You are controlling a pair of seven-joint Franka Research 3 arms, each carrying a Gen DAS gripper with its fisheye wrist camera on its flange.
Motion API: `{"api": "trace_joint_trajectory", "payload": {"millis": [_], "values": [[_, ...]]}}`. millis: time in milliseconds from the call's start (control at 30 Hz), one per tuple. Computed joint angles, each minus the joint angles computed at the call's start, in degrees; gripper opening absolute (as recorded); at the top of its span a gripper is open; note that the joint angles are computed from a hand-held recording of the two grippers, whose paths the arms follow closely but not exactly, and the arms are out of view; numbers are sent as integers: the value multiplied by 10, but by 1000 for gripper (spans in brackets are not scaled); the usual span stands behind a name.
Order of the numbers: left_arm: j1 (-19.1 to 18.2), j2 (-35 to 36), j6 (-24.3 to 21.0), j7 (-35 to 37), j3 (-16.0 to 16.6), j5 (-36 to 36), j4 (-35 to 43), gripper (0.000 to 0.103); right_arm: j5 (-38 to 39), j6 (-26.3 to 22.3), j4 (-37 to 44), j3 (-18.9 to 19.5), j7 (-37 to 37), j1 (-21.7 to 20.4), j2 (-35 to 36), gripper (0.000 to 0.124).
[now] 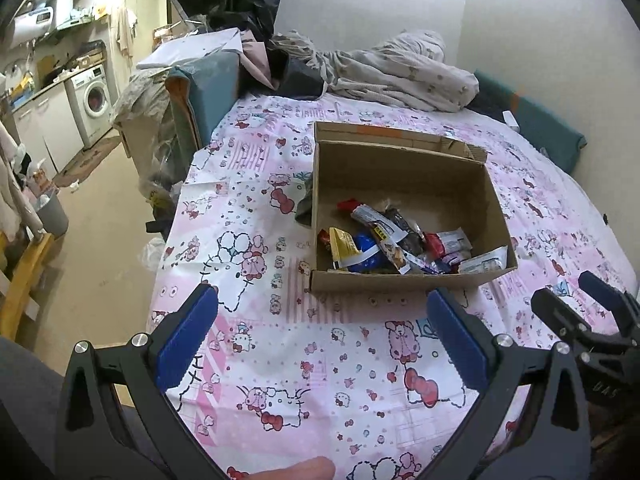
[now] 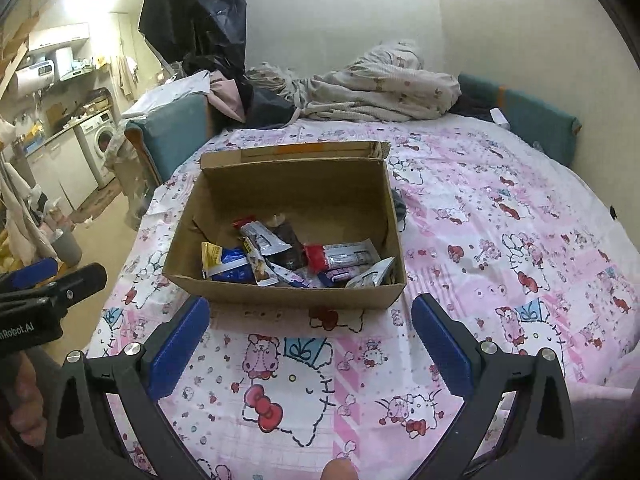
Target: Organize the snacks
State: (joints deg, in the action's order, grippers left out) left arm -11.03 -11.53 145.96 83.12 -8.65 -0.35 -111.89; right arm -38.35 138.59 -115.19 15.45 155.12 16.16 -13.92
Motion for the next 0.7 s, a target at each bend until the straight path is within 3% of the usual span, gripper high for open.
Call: {"api": "trace_joint_trajectory", "payload": {"millis": [700], "values": [[-4,-5,5,16,3,-20,-8,103,-6,-3,2,-1,0,1,0,103]]}}
